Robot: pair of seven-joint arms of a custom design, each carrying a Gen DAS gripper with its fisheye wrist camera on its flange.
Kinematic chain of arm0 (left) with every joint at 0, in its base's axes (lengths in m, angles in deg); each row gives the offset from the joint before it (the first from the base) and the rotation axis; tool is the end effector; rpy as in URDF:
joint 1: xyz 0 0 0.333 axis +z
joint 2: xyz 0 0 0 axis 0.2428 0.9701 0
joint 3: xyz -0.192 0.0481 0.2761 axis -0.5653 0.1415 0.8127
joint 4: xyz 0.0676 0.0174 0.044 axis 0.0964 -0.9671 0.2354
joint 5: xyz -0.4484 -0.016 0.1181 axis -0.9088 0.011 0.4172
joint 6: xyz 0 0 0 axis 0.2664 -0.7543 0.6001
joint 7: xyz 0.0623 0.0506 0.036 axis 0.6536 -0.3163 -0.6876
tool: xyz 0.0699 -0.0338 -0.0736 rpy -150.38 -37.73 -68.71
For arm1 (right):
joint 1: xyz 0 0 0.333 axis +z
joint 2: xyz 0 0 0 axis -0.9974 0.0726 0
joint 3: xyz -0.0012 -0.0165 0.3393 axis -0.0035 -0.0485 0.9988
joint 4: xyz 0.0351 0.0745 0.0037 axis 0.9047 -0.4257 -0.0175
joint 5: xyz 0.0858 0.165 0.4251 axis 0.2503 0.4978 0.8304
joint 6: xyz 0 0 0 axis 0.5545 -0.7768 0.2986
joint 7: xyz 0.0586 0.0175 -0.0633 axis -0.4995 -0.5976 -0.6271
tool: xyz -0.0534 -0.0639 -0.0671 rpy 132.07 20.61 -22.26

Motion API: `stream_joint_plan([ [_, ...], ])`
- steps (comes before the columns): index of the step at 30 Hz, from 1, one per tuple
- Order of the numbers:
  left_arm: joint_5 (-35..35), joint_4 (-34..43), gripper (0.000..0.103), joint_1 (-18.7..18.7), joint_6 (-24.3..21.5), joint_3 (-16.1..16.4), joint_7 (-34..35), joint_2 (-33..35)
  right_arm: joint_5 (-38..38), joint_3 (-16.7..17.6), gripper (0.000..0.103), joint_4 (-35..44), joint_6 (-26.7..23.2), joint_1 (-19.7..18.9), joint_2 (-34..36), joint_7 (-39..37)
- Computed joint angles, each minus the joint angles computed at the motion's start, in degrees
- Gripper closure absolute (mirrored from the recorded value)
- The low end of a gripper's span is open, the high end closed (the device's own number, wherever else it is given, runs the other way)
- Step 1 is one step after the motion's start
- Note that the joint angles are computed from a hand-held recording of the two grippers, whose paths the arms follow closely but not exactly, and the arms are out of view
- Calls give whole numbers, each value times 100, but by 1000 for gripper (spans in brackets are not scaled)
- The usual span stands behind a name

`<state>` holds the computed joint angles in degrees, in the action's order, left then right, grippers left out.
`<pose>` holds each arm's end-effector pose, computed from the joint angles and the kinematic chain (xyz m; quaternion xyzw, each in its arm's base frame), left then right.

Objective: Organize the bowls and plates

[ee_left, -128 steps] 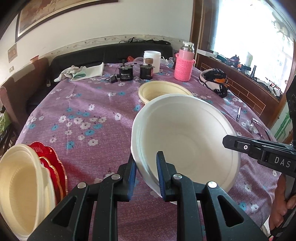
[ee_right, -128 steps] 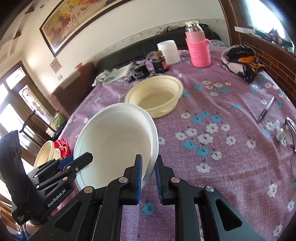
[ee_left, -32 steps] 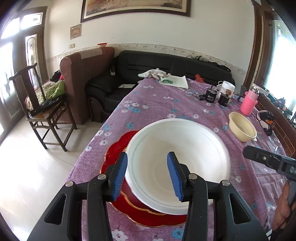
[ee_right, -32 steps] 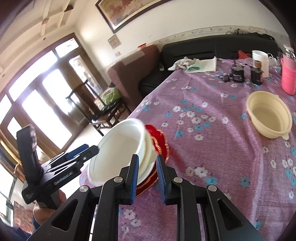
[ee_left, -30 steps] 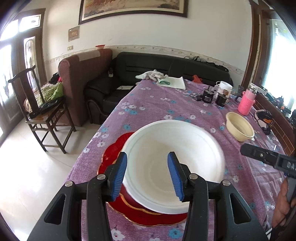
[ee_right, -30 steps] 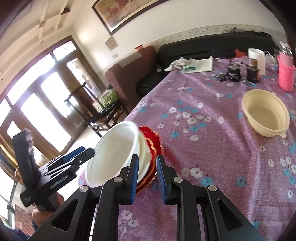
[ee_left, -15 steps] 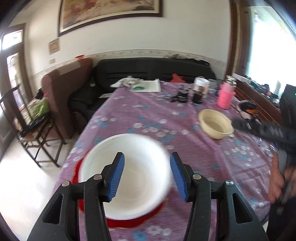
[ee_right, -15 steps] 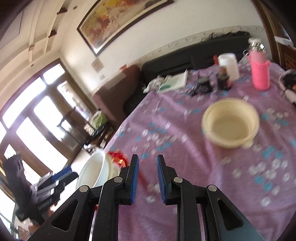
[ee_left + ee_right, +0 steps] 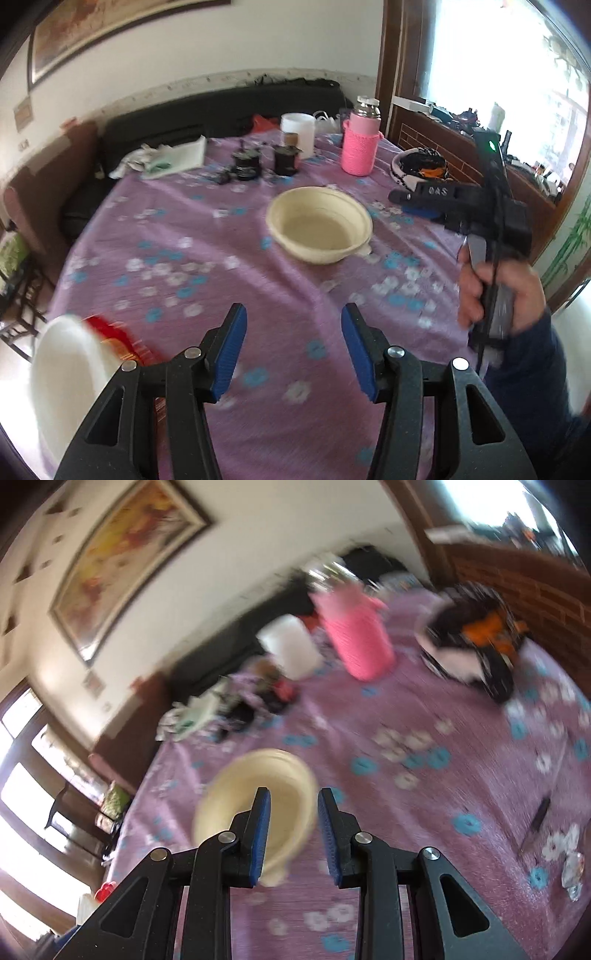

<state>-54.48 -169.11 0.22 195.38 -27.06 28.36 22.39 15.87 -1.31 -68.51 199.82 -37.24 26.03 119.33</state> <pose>0.5422 -0.1364 0.4675 -0.5390 0.7519 -0.3295 0.1887 0.6470 0.3878 0.4112 -0.5153 0.7258 -0.1072 0.4430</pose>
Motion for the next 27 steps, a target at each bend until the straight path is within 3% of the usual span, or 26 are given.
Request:
stream_joint_plan([
  [2,308,429,51,176,-18,-185,-474,481,643,662,74,-153,361,-612,-48,-440],
  [3,496,713,51,280,-69,-268,-760,774,772,707,74,-175,391,-653,-48,-500],
  [5,960,1185,51,480,-157,-391,-1461,1239,645,370,74,-234,353,-393,-68,-195],
  [6,1205,1463,51,557,-229,-421,-1868,1491,749,389,74,-262,385,-408,-73,-242],
  [9,1463,2085,51,684,-372,-465,-2442,2030,1033,791,74,-287,408,-754,-102,-493],
  [12,1828,2727,51,769,-725,-480,-2887,2547,1263,961,74,-278,395,-888,-88,-718],
  [15,1452,3398,51,1053,-1222,-723,-2783,3077,1490,1414,74,-269,443,-1266,-94,-1036],
  [17,1233,3874,51,1187,-1628,-865,-2648,3461,1617,1470,74,-254,433,-1288,-93,-1189],
  [19,1128,4077,52,1229,-1756,-928,-2643,3669,1737,1506,74,-215,422,-1302,-64,-1325],
  [20,1050,4152,62,1271,-1841,-982,-2576,3740,1791,1512,74,-210,411,-1299,-60,-1376],
  [21,1041,4172,77,1269,-1875,-987,-2571,3769,1841,1507,74,-208,415,-1291,-52,-1417],
  [22,1071,4149,81,1249,-1872,-968,-2592,3758,1880,1467,74,-202,404,-1251,-46,-1449],
  [27,893,3426,83,1281,-1371,-1024,-2447,3264,2022,1545,74,-187,354,-1311,-37,-1578],
])
